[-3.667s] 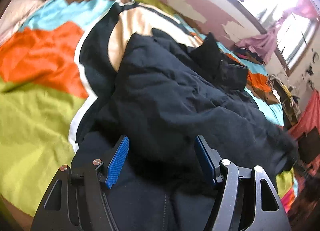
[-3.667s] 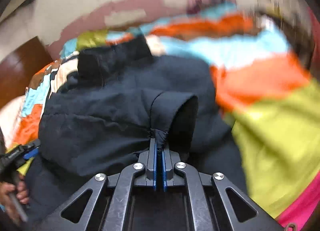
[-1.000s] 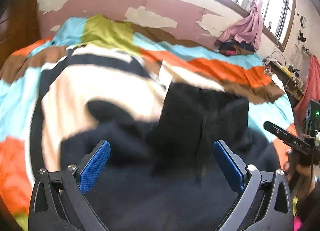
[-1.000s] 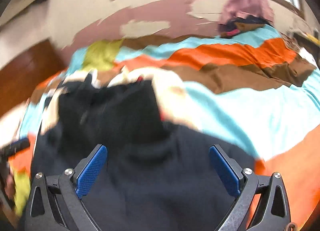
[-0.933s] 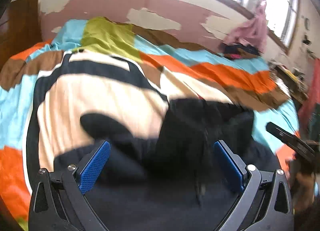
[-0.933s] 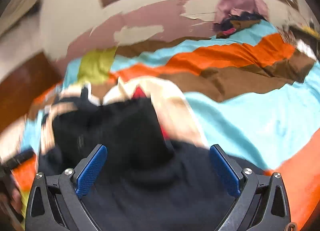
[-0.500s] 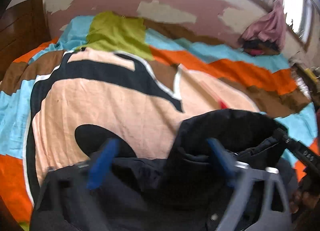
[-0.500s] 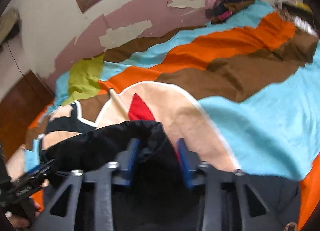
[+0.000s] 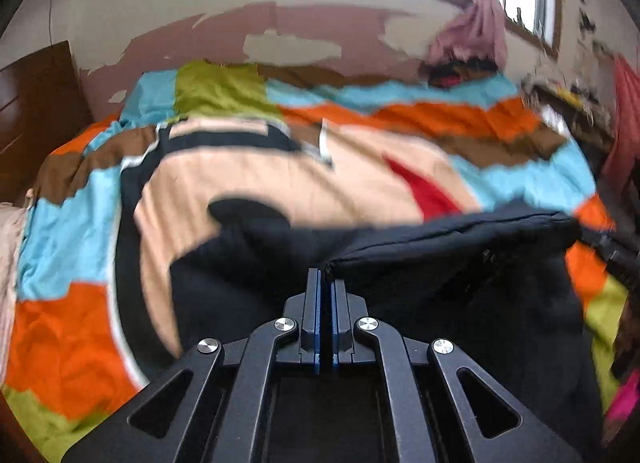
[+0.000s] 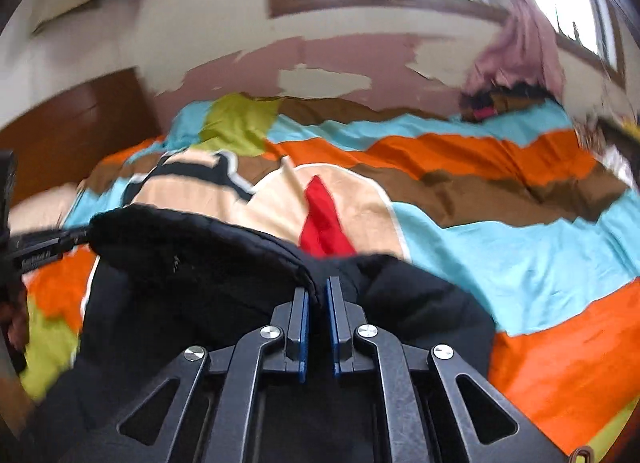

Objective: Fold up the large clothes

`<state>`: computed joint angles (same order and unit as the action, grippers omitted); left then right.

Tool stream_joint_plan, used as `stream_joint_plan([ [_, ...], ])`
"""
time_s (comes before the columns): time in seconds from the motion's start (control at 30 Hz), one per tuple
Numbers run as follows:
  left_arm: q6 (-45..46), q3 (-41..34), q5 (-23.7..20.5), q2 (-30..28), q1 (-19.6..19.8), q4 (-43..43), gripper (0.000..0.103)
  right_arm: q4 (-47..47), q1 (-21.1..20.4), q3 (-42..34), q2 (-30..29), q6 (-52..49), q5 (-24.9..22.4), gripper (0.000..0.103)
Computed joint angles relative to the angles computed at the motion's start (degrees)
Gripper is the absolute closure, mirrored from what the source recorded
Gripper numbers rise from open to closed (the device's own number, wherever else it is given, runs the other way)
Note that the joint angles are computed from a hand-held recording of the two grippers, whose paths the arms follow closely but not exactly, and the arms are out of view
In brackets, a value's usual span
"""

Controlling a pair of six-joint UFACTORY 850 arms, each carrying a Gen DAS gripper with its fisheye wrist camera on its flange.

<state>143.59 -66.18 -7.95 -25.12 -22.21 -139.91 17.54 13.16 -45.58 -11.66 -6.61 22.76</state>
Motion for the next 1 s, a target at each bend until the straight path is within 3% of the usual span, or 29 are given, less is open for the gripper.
stream_joint_plan([
  [0.17,4.6,6.9,-2.9,1.7,0.1,-4.1,0.101,6.9,5.3,8.4,3.0,-8.2,4.6,0.096],
  [0.5,2.8,5.1,-7.4,-6.2,-0.1,-8.7,0.101,16.4,7.3,4.4,-10.1,-12.0,7.2,0.096],
  [0.7,4.7,3.4,-11.4,-9.5,0.2,-12.2,0.1,16.2,7.1,3.2,-12.9,-10.8,9.3,0.096],
  [0.83,4.7,3.1,-10.5,-9.4,0.2,-12.2,0.099,17.0,7.1,2.6,-13.4,-11.5,8.7,0.096],
  [0.93,0.9,4.2,-7.9,-7.1,0.6,-6.3,0.098,7.2,5.2,4.4,-10.8,-3.0,6.5,0.095],
  [1.0,7.9,6.1,-8.8,-4.8,0.7,-9.1,0.098,2.0,4.0,7.0,-7.3,0.2,6.7,0.085],
])
